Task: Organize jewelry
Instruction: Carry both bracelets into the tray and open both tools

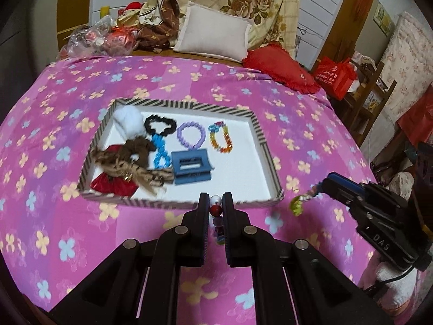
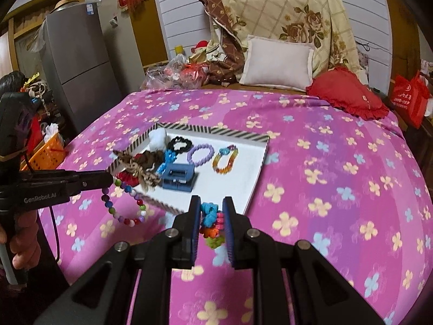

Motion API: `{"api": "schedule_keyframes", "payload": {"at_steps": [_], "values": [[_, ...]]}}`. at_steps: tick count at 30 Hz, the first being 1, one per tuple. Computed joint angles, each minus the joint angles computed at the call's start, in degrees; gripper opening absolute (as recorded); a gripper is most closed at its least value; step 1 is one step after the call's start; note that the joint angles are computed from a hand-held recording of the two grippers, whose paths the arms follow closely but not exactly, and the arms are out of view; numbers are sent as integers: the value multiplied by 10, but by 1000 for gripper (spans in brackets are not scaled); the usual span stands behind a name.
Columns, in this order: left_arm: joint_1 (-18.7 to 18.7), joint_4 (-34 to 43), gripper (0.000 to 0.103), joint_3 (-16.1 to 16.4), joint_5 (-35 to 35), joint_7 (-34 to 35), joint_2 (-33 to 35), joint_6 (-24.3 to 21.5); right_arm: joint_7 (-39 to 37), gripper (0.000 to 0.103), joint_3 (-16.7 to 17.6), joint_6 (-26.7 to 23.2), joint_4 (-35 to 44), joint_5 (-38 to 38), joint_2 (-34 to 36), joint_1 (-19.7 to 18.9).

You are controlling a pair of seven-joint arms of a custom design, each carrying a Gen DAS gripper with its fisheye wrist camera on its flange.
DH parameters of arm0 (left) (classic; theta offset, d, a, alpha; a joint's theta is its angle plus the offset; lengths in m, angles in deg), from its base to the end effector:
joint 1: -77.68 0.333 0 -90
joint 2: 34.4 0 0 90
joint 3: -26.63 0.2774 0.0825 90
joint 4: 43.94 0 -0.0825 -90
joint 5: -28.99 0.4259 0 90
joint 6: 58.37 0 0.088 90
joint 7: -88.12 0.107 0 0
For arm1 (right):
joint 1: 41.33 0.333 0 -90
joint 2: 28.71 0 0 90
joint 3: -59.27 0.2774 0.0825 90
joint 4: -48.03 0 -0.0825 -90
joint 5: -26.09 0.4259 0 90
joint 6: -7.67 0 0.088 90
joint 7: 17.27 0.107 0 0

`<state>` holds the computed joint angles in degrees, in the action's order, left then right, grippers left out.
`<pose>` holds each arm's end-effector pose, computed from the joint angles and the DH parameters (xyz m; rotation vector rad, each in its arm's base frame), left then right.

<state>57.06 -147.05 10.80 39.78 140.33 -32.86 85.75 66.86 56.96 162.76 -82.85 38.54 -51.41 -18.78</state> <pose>0.5298 -0.3912 0.5541 -1.8536 2.0223 -0.9454 0.5076 0.1772 0.5563 -1.8876 1.4002 -0.4420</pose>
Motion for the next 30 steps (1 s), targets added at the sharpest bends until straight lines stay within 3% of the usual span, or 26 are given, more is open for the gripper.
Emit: {"api": "schedule_keyframes", "payload": {"at_steps": [8, 17, 23, 30], "values": [[-25, 112, 11, 13, 40, -20, 89, -24, -21, 17, -6, -8, 72, 33, 67, -6], [-52, 219, 11, 35, 0, -11, 204, -23, -55, 16, 13, -39, 180, 103, 176, -42], [-61, 215, 11, 58, 0, -27, 222, -71, -63, 17, 40, -69, 233, 105, 240, -70], [-61, 209, 11, 55, 6, -15, 228, -73, -13, 17, 58, -96, 307, 36, 321, -93]]}}
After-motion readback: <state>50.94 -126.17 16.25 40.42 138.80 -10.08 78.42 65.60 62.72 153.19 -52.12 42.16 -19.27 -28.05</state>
